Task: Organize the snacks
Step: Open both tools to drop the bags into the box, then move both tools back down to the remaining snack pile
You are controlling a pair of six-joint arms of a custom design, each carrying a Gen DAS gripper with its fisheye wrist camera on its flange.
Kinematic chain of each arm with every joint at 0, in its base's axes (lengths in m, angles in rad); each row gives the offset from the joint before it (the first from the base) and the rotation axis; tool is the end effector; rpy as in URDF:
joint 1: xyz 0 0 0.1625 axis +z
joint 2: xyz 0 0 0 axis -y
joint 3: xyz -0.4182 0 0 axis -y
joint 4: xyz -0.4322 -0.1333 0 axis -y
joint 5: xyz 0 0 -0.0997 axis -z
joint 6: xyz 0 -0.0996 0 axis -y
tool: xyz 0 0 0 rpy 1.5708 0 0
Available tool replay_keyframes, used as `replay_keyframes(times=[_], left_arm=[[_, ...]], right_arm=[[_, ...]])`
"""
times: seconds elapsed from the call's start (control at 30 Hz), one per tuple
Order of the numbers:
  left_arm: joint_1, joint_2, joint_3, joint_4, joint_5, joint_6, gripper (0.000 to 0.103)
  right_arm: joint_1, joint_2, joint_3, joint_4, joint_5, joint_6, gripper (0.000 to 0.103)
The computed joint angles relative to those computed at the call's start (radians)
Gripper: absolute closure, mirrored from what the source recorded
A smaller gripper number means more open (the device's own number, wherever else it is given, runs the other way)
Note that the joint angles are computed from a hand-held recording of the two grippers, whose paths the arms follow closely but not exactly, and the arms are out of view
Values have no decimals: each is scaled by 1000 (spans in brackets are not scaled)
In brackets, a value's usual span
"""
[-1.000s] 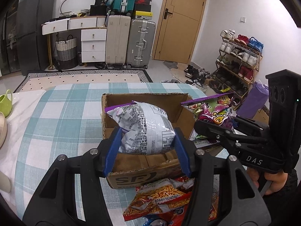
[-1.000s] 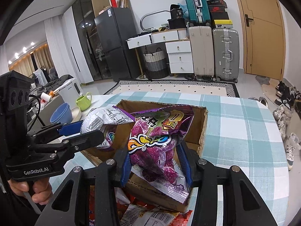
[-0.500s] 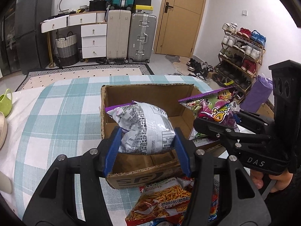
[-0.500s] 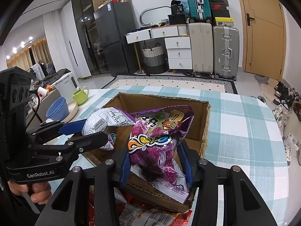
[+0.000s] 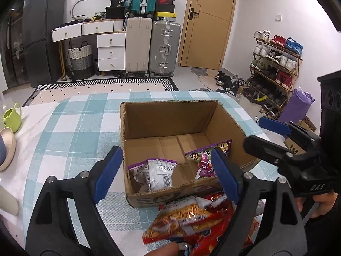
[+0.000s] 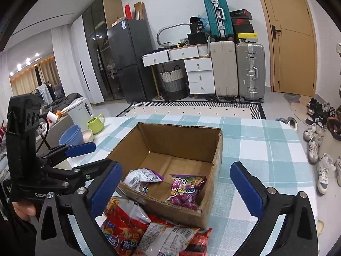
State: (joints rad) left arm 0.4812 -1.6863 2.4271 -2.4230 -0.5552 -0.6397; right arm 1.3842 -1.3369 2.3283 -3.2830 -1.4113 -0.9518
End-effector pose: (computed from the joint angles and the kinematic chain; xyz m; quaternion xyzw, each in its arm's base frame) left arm -0.2321 -0.3671 0.2451 0.1682 0.8565 -0.4010 0.2780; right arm 0.0587 -0.4928 0.1996 0.3743 -0.8548 0.3363 0.1267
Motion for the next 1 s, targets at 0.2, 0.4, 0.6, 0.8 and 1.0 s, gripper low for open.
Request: replay_keyframes(times=[0.2, 0.4, 0.6, 0.8, 1.0], left_arm=[[-84, -122, 23, 208, 30, -167, 1], [-174, -236, 23, 489, 40, -354, 1], [-252, -316, 29, 696, 27, -511, 1], [-298, -332, 34, 774, 7, -581, 1], [-334, -337, 39, 824, -14, -637, 1]], right_arm=[[-21, -65, 50, 6, -10, 12, 1], [-71, -140, 115, 5, 14, -13, 1], [-131, -209, 177, 6, 46, -41, 1], [-178, -255, 211, 22, 66, -52, 1], [-196, -264, 226, 30, 67, -57, 1]])
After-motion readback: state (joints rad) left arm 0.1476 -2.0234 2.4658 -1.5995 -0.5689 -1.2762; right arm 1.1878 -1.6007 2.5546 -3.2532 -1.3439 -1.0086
